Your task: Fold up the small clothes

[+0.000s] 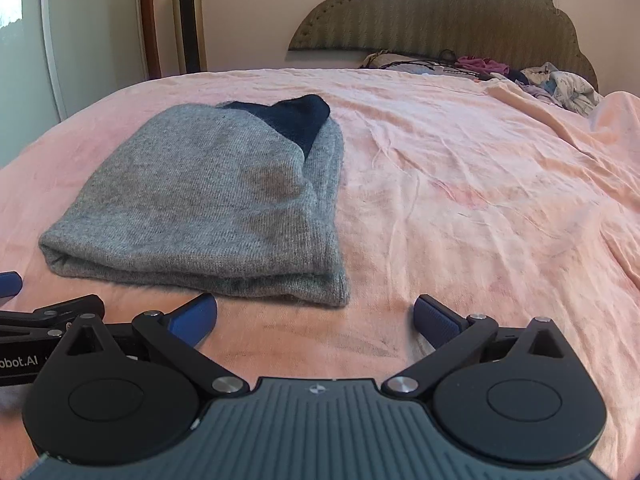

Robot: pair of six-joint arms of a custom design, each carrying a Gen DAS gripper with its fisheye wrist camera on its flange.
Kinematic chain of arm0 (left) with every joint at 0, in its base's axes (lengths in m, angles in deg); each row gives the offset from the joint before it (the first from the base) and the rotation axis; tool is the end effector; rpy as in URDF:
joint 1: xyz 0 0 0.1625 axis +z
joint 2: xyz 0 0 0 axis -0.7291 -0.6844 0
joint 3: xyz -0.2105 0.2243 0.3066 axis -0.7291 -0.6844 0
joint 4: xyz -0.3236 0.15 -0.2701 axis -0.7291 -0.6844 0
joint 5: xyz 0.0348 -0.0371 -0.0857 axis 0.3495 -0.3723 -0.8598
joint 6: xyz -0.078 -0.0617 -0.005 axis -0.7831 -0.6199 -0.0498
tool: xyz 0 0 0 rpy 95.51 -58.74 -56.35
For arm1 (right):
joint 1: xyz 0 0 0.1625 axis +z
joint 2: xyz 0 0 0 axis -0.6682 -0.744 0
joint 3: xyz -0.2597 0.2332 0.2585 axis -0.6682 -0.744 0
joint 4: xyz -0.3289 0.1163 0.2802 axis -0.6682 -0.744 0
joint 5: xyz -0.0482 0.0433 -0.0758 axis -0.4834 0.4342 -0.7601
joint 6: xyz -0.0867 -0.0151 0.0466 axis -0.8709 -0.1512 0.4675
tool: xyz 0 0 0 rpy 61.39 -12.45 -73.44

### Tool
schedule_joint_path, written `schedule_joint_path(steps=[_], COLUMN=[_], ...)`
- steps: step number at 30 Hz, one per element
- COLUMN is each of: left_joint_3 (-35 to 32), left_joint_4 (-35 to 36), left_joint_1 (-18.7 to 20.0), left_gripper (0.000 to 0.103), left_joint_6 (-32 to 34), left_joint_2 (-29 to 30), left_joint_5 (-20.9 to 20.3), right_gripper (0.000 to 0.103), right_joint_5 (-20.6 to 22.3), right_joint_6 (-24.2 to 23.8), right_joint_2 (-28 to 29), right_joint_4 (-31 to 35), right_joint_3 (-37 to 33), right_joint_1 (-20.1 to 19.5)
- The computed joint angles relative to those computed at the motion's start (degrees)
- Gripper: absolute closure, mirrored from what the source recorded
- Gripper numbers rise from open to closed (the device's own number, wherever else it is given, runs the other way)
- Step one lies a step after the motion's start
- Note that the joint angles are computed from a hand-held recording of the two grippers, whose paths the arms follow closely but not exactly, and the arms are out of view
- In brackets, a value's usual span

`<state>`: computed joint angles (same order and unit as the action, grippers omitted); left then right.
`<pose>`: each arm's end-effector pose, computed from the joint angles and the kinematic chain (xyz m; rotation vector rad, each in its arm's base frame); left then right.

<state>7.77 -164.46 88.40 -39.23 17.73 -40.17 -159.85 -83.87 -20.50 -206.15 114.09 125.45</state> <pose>-0.3665 -0.6131 -0.0477 0.5513 2.2276 -0.9140 0.0222 -0.6287 0.2352 0.3355 -2.1411 1.0409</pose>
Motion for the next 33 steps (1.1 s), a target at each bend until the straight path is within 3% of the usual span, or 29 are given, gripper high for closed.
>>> schedule_joint_path(steps=[21, 33], left_joint_3=[-0.14, -1.54], left_joint_4=[0.71, 8.66], left_joint_1=[0.0, 0.2], left_gripper=[0.0, 0.0], left_joint_6=[-0.43, -5.76], left_joint_2=[-0.1, -1.23], left_joint_5=[-0.15, -0.93], right_gripper=[0.0, 0.0], right_joint_5=[-0.3, -2.25], right_joint_6=[0.24, 1.59], right_joint_2=[0.31, -0.35], right_joint_4=[-0.5, 3.27], right_joint_3=[-0.08, -0.81], right_joint_1=[0.11, 0.76])
